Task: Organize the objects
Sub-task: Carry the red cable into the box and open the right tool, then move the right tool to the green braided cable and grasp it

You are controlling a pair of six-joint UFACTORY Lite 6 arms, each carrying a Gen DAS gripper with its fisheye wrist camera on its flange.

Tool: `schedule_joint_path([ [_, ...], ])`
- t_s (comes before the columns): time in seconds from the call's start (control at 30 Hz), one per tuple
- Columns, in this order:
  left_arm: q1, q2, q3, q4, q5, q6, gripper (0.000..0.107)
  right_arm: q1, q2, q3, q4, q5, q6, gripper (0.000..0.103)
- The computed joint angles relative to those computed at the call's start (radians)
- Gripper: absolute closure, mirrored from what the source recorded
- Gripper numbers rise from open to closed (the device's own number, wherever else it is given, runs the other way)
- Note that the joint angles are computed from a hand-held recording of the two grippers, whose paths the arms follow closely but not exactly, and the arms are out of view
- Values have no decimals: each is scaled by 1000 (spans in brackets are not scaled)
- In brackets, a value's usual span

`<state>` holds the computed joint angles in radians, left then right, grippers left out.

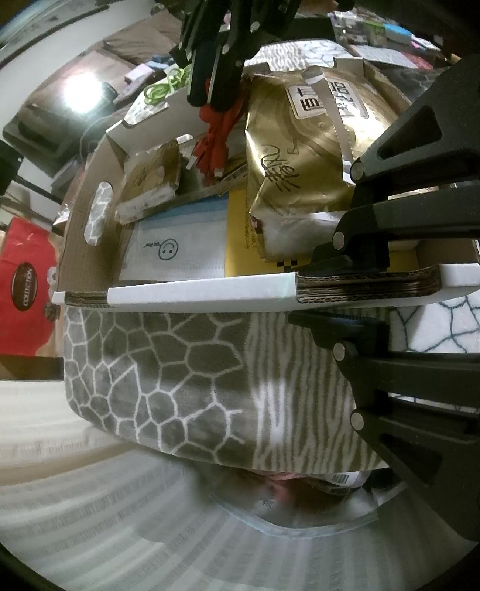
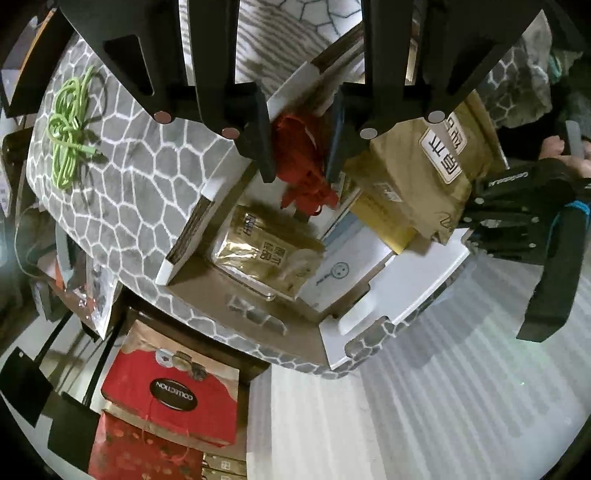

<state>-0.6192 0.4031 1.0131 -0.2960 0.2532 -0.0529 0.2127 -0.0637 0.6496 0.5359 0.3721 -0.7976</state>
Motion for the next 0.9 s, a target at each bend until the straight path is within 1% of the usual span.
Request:
schedule_joint_path([
  [0.17,4,-1,-4,-21,-5,23,92,-17,36,5,144,-23,-133,76],
  [0.27,8,-5,-11,-37,-5,43,92,-7,47,18,115,-22,-83,75],
  [0.33,5,-8,-12,-33,-5,35,92,-33,18,17,149,16,-110,75],
  [0.37,4,-8,-13,-31,-5,33,92,-72,-12,13,208,60,-171,74],
  [0.4,3,-8,-13,-27,-4,29,92,-103,-37,11,230,93,-195,72],
  [0.47,3,-11,-14,-23,-3,26,92,-174,-101,8,232,149,-210,63],
  [0.5,3,-12,-14,-23,-2,27,92,-215,-134,10,212,170,-205,60],
  [0.57,0,-17,-21,-17,-6,22,92,-309,-168,28,166,212,-197,51],
  [0.67,6,-20,-26,-40,-6,57,92,-424,-153,78,96,255,-171,46],
  [0.7,10,-21,-27,-52,-5,71,92,-464,-135,98,77,272,-173,46],
  [0.73,11,-19,-25,-51,-5,72,92,-503,-119,116,61,276,-178,45],
  [0.8,11,-20,-27,-45,-6,68,92,-560,-94,134,38,268,-185,41],
  [0.83,10,-20,-27,-41,-6,63,92,-588,-79,148,32,267,-193,38],
  [0.87,10,-21,-28,-42,-7,63,92,-614,-58,163,26,261,-198,32],
  [0.9,10,-21,-28,-42,-7,62,92,-638,-31,179,12,239,-200,28],
])
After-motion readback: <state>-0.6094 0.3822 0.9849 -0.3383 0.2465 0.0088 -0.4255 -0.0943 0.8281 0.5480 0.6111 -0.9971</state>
